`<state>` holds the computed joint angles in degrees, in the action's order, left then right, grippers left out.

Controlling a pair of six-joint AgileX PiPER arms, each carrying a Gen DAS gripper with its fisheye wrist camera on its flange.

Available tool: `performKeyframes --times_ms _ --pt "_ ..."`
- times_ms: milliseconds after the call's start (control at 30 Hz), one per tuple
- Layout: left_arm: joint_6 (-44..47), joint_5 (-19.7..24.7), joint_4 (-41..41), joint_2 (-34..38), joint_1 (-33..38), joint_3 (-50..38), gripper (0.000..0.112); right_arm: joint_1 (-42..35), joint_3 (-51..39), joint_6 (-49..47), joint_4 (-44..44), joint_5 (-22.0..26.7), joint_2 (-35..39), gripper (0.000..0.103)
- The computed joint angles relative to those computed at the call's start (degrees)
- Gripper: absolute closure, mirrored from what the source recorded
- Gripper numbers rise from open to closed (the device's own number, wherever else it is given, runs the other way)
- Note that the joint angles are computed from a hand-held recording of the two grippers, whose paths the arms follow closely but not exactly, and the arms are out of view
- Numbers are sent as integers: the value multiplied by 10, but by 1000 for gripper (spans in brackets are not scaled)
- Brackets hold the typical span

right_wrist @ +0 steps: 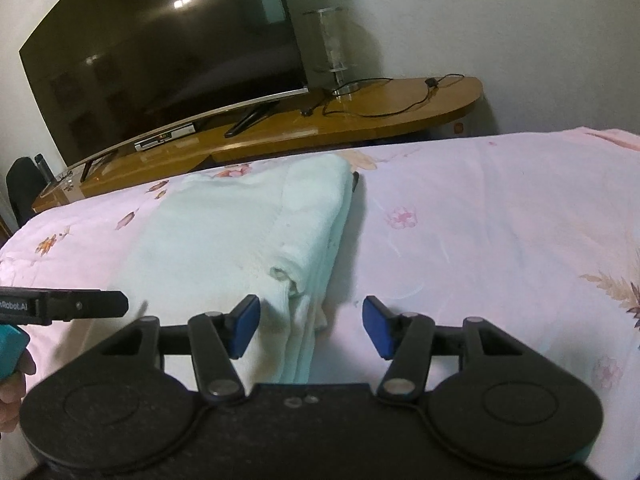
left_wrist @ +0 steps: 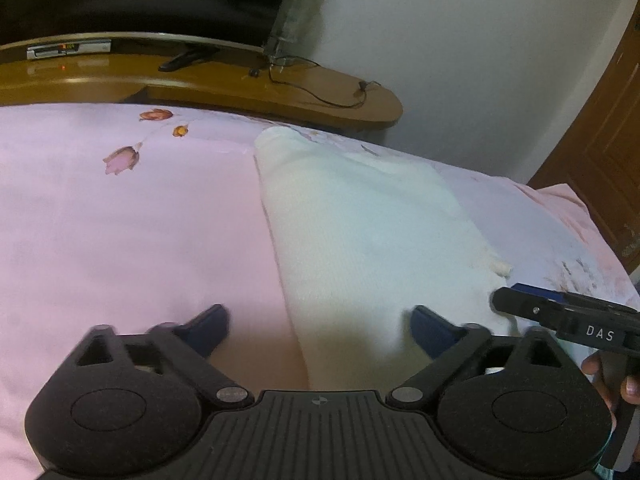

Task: Fold small clothes

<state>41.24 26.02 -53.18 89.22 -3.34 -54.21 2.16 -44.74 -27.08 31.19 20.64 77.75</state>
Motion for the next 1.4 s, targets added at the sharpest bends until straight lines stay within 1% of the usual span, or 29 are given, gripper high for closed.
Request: performKeyframes --times_ms 67,100,200,233,300,333,367,400,433,467,533,700,800,867,933,1067,1233,1367,1400 --pt "11 23 -15 8 10 -9 22 -6 -5 -19 21 12 2 47" --pt "19 40 -28 15 19 -16 22 -12 -3 -37 44 20 0 47" --pt "42 101 -75 41 53 -35 22 -74 -19 -134 184 89 24 46" --pt "49 122 -92 50 65 -41 22 -103 -21 -163 236 119 34 46" --pt "58 163 -120 68 91 -52 22 -150 -30 -188 295 176 58 46" --pt "58 182 -130 77 102 -57 23 -170 -39 -188 309 209 75 46" --pt "61 199 -139 84 112 -61 25 -182 -44 -187 315 227 84 46" --pt "63 219 -144 93 121 -66 29 -190 -48 -190 320 242 92 46" --pt "65 234 -147 101 126 -67 30 -201 -56 -192 322 265 105 46" --pt "65 246 -148 109 130 -71 30 -210 -65 -189 322 286 118 46" --pt "61 252 -144 117 129 -82 30 -220 -83 -182 310 315 144 47" --pt "47 281 -138 139 132 -107 30 -236 -105 -190 327 342 178 49" --pt "55 306 -131 147 141 -115 31 -240 -124 -185 316 360 190 49" --pt "61 307 -137 152 144 -117 33 -240 -135 -185 304 375 195 48" --pt "71 307 -160 163 147 -116 36 -240 -142 -192 304 394 206 47" --pt "84 317 -197 190 145 -122 45 -231 -145 -201 319 392 215 46" --pt "99 323 -217 205 141 -129 45 -230 -150 -214 321 397 220 46" --pt "99 321 -221 208 136 -132 45 -213 -155 -219 334 384 229 45" --pt "99 322 -219 207 137 -131 49 -208 -155 -220 337 380 229 44"
